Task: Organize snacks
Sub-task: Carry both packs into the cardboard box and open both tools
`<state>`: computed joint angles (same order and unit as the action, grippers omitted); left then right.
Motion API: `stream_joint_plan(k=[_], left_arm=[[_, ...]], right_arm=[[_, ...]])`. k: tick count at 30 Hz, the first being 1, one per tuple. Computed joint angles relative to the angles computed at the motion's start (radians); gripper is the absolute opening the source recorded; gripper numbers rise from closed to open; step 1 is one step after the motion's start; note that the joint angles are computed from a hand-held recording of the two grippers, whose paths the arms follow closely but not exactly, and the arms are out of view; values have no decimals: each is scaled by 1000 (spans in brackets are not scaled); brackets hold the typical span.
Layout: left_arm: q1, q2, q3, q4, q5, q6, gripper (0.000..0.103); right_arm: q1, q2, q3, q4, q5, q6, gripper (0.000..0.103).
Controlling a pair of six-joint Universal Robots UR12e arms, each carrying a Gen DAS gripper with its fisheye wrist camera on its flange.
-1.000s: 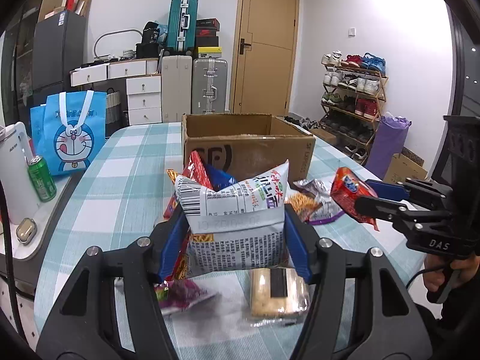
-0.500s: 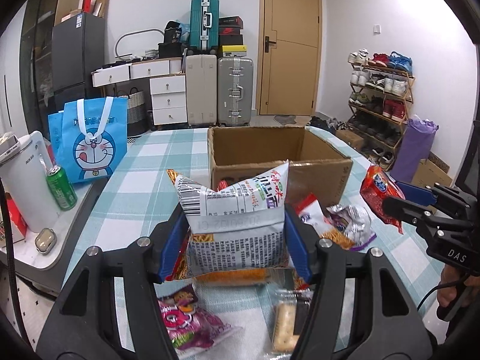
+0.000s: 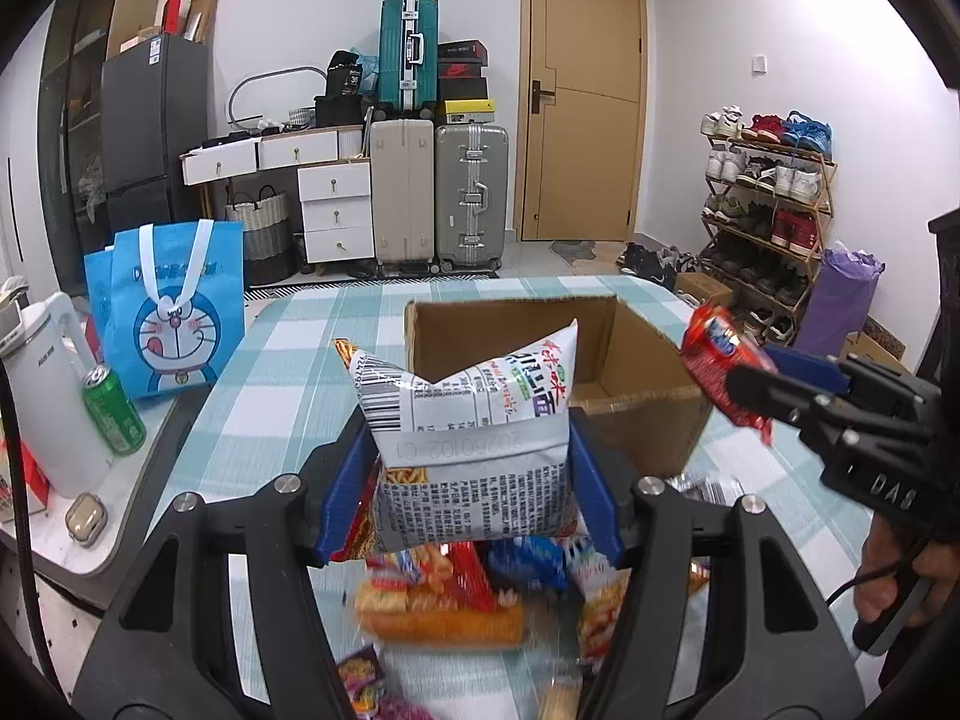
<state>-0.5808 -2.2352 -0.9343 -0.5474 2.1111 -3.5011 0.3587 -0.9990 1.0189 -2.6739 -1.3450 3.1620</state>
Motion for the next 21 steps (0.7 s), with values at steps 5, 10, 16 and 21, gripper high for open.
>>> stream_joint_plan(k=[5, 10, 16, 21], left_arm=[[15, -46, 99, -31, -10, 9, 59], [31, -107, 223, -113, -16, 15, 59], [48, -193, 377, -223, -47, -4, 59], [58, -281, 535, -344, -57, -13, 59]], right_arm=[[4, 46, -78, 29, -11, 2, 41], [7, 93, -154, 75, -27, 18, 41], [5, 134, -213, 123, -33, 35, 41], [3, 165, -262, 157, -38, 46, 41]])
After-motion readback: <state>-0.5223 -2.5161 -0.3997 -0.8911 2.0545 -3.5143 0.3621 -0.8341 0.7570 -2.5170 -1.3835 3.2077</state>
